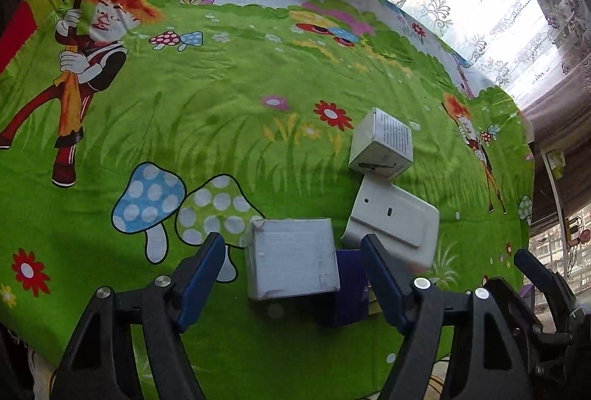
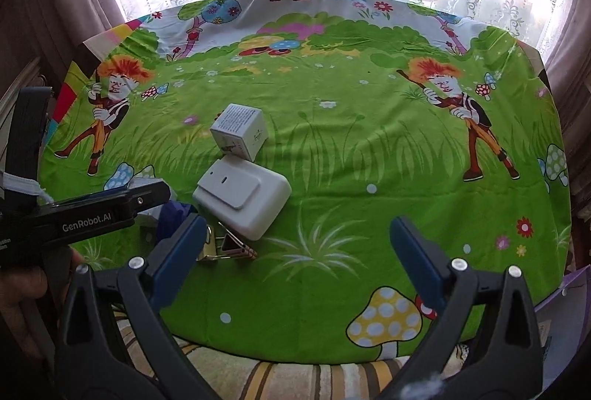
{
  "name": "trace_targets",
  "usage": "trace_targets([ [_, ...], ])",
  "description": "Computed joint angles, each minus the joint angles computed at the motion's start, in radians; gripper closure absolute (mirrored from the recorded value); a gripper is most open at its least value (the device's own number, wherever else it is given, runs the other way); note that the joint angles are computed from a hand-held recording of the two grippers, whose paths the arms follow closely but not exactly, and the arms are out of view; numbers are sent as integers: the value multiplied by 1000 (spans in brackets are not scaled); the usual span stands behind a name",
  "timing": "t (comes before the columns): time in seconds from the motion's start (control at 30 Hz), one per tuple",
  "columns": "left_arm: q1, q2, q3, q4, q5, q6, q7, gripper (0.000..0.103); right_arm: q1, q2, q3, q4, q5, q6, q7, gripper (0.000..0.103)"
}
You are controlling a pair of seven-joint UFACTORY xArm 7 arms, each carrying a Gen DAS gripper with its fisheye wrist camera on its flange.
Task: Organize rigid objects
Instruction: 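Grasp the plain white box with the left tool, then grasp the thin metal pin with the right tool while the left tool holds the white box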
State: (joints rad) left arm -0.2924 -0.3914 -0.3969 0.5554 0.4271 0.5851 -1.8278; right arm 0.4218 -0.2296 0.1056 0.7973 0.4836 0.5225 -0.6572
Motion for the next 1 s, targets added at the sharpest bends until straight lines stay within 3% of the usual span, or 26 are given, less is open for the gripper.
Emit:
trace_targets([
  [0.4,14,2,6,-34,-7,-77,-10,50,29,-5,14,-27,-10,30,-55,3],
  [0.53,19,-27,0,-59,-20,-90,-26,50,23,3,23,-29,-36,40,-37,4],
  [0.6,25,-36,-9,-62,-21,-83,-34,50,21,7,26,-27,-47,46,-31,8],
  [0.77,39,-65,-27,-72,-17,-71,-62,50,0,43,32,-3,-85,76,33,29],
  [1.0,52,-83,-49,-67,2,-44,-86,50,-11,74,45,19,-106,104,56,39],
])
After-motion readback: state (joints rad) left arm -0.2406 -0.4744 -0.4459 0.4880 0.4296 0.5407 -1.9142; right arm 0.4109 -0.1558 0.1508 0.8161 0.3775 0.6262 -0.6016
